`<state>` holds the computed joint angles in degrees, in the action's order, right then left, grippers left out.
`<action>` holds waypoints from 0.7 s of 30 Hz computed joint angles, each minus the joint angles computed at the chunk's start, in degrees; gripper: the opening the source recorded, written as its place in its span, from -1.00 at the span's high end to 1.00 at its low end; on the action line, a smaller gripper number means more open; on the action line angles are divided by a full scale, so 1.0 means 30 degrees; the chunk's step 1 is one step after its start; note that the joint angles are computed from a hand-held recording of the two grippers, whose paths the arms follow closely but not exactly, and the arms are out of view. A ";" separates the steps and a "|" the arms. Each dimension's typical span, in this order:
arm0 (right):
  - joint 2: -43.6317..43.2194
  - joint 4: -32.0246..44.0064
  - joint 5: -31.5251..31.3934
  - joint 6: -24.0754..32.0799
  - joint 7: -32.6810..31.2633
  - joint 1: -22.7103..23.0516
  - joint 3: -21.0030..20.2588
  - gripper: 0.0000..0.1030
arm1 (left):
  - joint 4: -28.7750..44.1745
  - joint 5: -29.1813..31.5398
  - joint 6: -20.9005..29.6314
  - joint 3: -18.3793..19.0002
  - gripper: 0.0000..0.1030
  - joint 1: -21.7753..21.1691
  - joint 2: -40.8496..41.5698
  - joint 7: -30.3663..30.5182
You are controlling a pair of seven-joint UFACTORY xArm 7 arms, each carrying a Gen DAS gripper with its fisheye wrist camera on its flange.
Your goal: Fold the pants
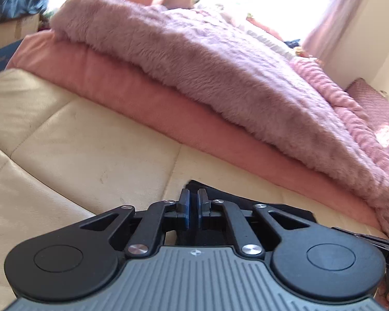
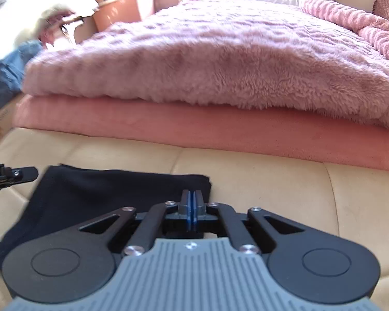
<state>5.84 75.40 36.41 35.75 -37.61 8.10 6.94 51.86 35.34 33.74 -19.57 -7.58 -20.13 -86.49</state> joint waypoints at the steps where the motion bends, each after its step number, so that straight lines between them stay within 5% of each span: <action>1: -0.0816 -0.0641 0.0520 0.0326 -0.0568 -0.0171 -0.0014 0.99 | 0.0087 -0.0224 0.0192 0.0017 0.89 -0.0339 -0.0197 0.0615; 10: -0.7255 -0.6862 0.0962 0.0993 -0.3584 0.1252 -0.1716 0.94 | 0.0151 -0.2568 0.2241 -0.1107 0.89 -0.2654 -0.0878 0.3825; 21: -0.8900 -0.9712 -0.1433 0.1429 -0.2741 0.1968 -0.2791 1.00 | -0.0781 -0.3668 0.3732 -0.1027 0.89 -0.3526 -0.1256 0.2967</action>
<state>-20.86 46.27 32.12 40.04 -45.84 14.01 -1.43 49.52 24.33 44.93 -22.65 -18.16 -23.90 -77.58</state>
